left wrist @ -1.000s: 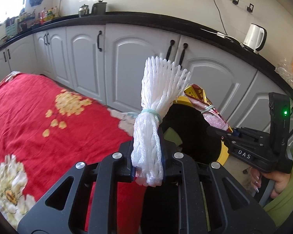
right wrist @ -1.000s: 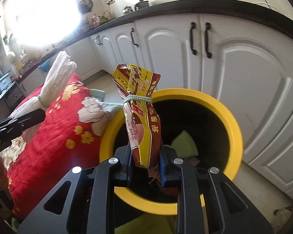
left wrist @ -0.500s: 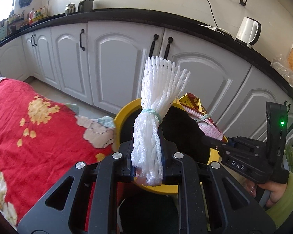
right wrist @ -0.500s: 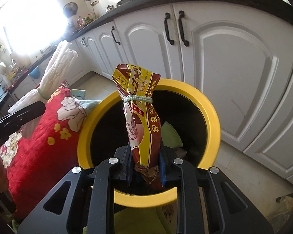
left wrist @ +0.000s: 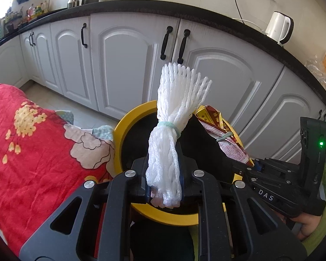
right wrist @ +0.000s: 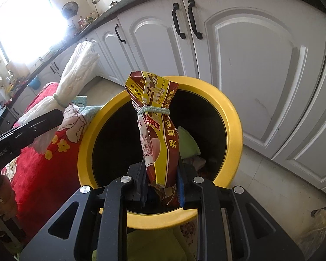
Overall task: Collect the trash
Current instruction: 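Carry the white tassel and gold wrapper over the yellow bin with both tools, then open both tools to drop the tassel and gold wrapper into the bin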
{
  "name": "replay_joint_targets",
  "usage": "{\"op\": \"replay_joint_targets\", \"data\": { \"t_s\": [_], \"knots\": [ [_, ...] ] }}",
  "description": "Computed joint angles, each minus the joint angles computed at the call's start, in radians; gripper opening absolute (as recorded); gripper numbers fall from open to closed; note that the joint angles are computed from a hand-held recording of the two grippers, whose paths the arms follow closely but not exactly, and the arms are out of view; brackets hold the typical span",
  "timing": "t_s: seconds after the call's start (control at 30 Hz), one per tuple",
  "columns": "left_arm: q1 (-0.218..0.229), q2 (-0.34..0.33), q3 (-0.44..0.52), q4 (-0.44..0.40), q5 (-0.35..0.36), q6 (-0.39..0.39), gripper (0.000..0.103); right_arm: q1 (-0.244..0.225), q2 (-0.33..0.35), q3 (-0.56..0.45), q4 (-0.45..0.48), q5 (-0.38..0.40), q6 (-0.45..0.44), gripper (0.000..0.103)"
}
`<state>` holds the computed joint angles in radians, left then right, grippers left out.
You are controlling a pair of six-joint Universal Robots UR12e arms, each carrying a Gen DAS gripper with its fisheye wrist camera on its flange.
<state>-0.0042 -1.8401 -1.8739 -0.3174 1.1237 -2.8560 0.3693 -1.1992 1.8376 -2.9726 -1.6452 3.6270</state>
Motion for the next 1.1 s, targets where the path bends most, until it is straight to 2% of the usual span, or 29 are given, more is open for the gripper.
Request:
{"op": "replay_joint_targets", "data": {
  "t_s": [0.23, 0.7, 0.8, 0.9, 0.97, 1.07, 1.1],
  "knots": [
    [-0.006, -0.018, 0.023, -0.044, 0.009, -0.001, 0.012, -0.006, 0.005, -0.01, 0.018, 0.014, 0.014, 0.021],
    [-0.022, -0.045, 0.048, -0.084, 0.063, -0.007, 0.014, -0.004, 0.009, -0.014, -0.001, -0.009, 0.041, 0.024],
    [-0.024, -0.049, 0.054, -0.094, 0.074, -0.01, 0.022, -0.005, 0.006, -0.011, -0.003, -0.016, 0.043, 0.024],
    [-0.023, -0.047, 0.052, -0.099, 0.083, -0.01, 0.038, -0.006, 0.003, -0.008, -0.004, -0.023, 0.048, 0.027],
    [-0.022, -0.044, 0.05, -0.103, 0.085, -0.007, 0.04, -0.006, 0.001, -0.006, -0.006, -0.025, 0.051, 0.029],
    [-0.021, -0.04, 0.048, -0.103, 0.095, -0.004, 0.056, -0.006, -0.004, 0.0, -0.009, -0.033, 0.051, 0.035],
    [-0.021, -0.038, 0.046, -0.103, 0.095, -0.005, 0.059, -0.006, -0.007, 0.002, -0.011, -0.037, 0.051, 0.036]
  ]
}}
